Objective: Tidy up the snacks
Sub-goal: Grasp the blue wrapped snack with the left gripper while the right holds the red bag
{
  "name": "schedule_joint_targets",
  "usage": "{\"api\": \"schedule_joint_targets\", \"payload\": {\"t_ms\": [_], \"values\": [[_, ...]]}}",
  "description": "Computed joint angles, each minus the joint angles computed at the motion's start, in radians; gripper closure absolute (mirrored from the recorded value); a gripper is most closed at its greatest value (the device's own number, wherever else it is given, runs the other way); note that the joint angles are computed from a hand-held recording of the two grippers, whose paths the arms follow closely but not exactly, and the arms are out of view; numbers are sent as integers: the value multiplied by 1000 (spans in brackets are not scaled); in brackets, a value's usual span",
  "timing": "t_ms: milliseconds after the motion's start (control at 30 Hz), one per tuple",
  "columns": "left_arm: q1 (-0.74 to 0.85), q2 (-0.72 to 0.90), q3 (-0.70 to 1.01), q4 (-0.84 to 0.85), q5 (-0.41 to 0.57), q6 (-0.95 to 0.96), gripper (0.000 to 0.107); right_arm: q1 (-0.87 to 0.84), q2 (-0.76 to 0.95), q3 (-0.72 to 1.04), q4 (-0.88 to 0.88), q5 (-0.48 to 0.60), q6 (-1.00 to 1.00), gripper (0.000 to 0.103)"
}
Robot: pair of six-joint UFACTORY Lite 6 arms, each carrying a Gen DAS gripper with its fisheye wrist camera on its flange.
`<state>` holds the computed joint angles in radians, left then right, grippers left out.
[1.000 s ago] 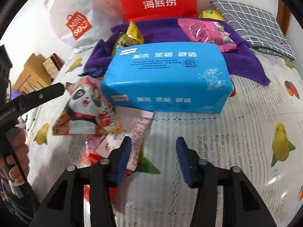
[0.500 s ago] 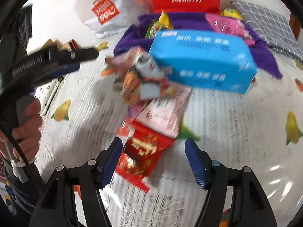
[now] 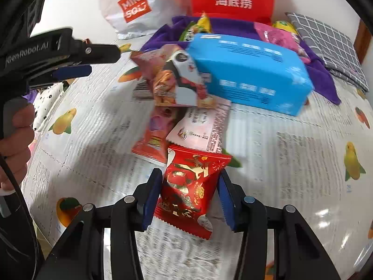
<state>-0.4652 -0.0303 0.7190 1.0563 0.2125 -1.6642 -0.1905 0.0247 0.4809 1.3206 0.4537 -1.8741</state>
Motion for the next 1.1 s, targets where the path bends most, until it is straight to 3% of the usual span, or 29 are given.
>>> {"api": "schedule_joint_targets", "payload": {"t_ms": [167, 267, 600, 700, 800, 1100], "values": [[42, 87, 82, -95, -9, 103, 30, -140, 50, 64, -70, 47, -22, 56], [41, 177, 179, -106, 31, 148, 30, -206, 106, 120, -88, 60, -46, 61], [40, 509, 519, -255, 120, 377, 32, -319, 310, 333, -78, 90, -72, 61], [36, 574, 578, -283, 150, 416, 43, -321, 350, 374, -96, 98, -60, 61], [60, 604, 597, -414, 114, 533, 59, -310, 362, 378, -66, 86, -94, 61], [62, 477, 452, -317, 64, 407, 61, -319, 360, 377, -35, 102, -130, 64]]}}
